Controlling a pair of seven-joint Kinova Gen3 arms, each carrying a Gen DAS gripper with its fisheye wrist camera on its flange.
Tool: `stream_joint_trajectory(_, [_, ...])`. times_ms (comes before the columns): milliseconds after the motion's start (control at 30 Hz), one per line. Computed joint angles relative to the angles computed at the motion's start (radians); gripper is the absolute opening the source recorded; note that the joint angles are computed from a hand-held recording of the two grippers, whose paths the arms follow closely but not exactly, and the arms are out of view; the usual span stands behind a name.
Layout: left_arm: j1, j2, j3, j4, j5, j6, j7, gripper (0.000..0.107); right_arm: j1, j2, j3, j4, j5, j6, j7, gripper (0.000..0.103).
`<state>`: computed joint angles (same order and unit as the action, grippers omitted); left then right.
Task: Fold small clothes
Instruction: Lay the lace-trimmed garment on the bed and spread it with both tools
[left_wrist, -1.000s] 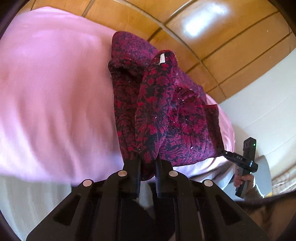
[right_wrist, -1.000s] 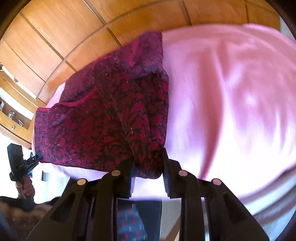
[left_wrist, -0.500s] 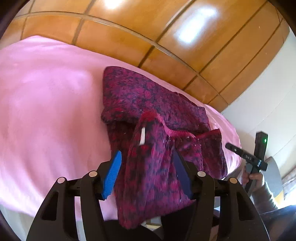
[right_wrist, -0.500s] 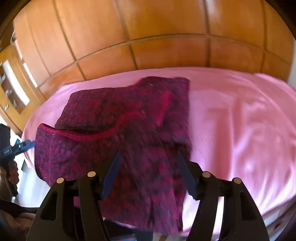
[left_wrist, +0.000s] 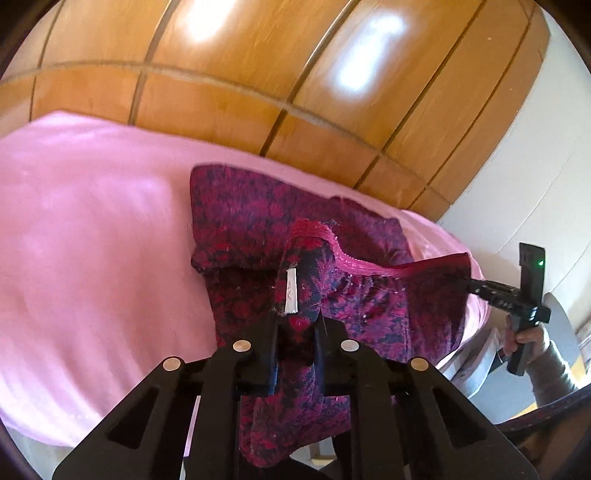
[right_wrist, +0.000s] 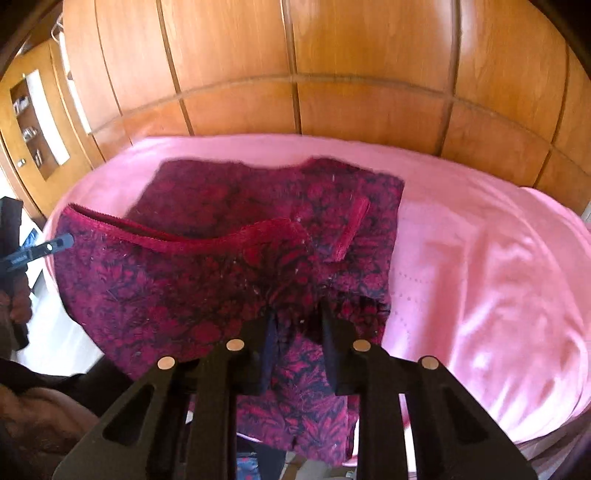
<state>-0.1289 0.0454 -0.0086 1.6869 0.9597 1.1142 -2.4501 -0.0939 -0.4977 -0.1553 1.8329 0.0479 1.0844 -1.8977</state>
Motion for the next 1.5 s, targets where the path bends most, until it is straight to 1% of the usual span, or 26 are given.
stream_joint_trajectory(133, [0.001,-0.002,0.01,-0.025,0.044,-0.036,-0.011,0.014,0.022,-0.018,0.018,-0.041,-0.003,-0.025,-0.017,0.021])
stream_joint_trajectory(233, [0.031,0.033,0.026,-0.084,0.025,-0.099,0.025,0.014,0.047,0.019,0.019,-0.058,0.015,-0.066,-0.032,0.021])
stream_joint_trajectory(367, [0.066,0.123,0.066,-0.188,-0.048,-0.183,0.131,0.013,0.075,0.111,0.016,-0.074,0.053,-0.126,-0.069,0.02])
stream_joint_trajectory(433, [0.079,0.167,0.085,-0.235,-0.097,-0.219,0.19,0.013,0.092,0.163,0.005,-0.085,0.091,-0.161,-0.106,0.02])
stream_joint_trajectory(500, [0.093,0.218,0.103,-0.296,-0.155,-0.242,0.257,0.013,0.101,0.206,0.001,-0.099,0.128,-0.187,-0.148,0.019])
stream_joint_trajectory(533, [0.1,0.237,0.11,-0.319,-0.183,-0.255,0.284,0.013,0.11,0.234,-0.012,-0.111,0.165,-0.199,-0.18,0.019])
stream_joint_trajectory(600, [0.121,0.295,0.122,-0.394,-0.257,-0.265,0.357,0.013,0.103,0.282,-0.005,-0.134,0.2,-0.213,-0.221,0.019])
stream_joint_trajectory(700, [0.162,0.366,0.118,-0.492,-0.364,-0.264,0.461,0.013,0.092,0.378,-0.014,-0.186,0.298,-0.206,-0.297,0.019])
stream_joint_trajectory(833, [0.221,0.474,0.096,-0.642,-0.509,-0.219,0.619,0.013,0.052,0.472,0.032,-0.224,0.349,-0.202,-0.354,0.019])
stream_joint_trajectory(900, [0.238,0.516,0.096,-0.695,-0.569,-0.196,0.671,0.013,0.035,0.517,0.063,-0.243,0.347,-0.196,-0.362,0.019])
stream_joint_trajectory(967, [0.249,0.575,0.098,-0.77,-0.623,-0.139,0.73,0.013,0.019,0.55,0.095,-0.257,0.335,-0.187,-0.351,0.019])
stream_joint_trajectory(1067, [0.251,0.628,0.117,-0.823,-0.667,-0.102,0.769,0.013,0.008,0.59,0.135,-0.26,0.295,-0.186,-0.322,0.02])
stream_joint_trajectory(1133, [0.254,0.634,0.125,-0.834,-0.692,-0.098,0.778,0.013,-0.001,0.596,0.148,-0.263,0.291,-0.185,-0.316,0.02])
stream_joint_trajectory(1167, [0.258,0.636,0.126,-0.848,-0.706,-0.085,0.785,0.016,-0.004,0.597,0.152,-0.27,0.286,-0.176,-0.308,0.021])
stream_joint_trajectory(1200, [0.257,0.63,0.131,-0.85,-0.72,-0.082,0.789,0.016,-0.003,0.596,0.156,-0.277,0.274,-0.169,-0.297,0.026])
stream_joint_trajectory(1233, [0.247,0.619,0.155,-0.835,-0.742,-0.095,0.797,0.018,-0.003,0.595,0.16,-0.282,0.265,-0.164,-0.296,0.031])
stream_joint_trajectory(1267, [0.243,0.594,0.16,-0.803,-0.753,-0.124,0.797,0.022,-0.006,0.588,0.162,-0.28,0.263,-0.163,-0.307,0.042])
stream_joint_trajectory(1300, [0.256,0.562,0.147,-0.758,-0.769,-0.165,0.809,0.027,0.001,0.577,0.157,-0.276,0.267,-0.168,-0.318,0.052])
stream_joint_trajectory(1333, [0.276,0.529,0.116,-0.714,-0.773,-0.205,0.817,0.036,-0.011,0.552,0.164,-0.263,0.28,-0.178,-0.346,0.055])
stream_joint_trajectory(1400, [0.296,0.454,0.091,-0.621,-0.795,-0.282,0.824,0.036,-0.018,0.508,0.152,-0.238,0.313,-0.191,-0.391,0.056])
stream_joint_trajectory(1467, [0.287,0.378,0.098,-0.528,-0.787,-0.337,0.797,0.036,-0.028,0.449,0.123,-0.199,0.351,-0.211,-0.433,0.056])
stream_joint_trajectory(1500, [0.277,0.346,0.108,-0.482,-0.77,-0.364,0.769,0.036,-0.03,0.423,0.11,-0.183,0.346,-0.223,-0.43,0.056])
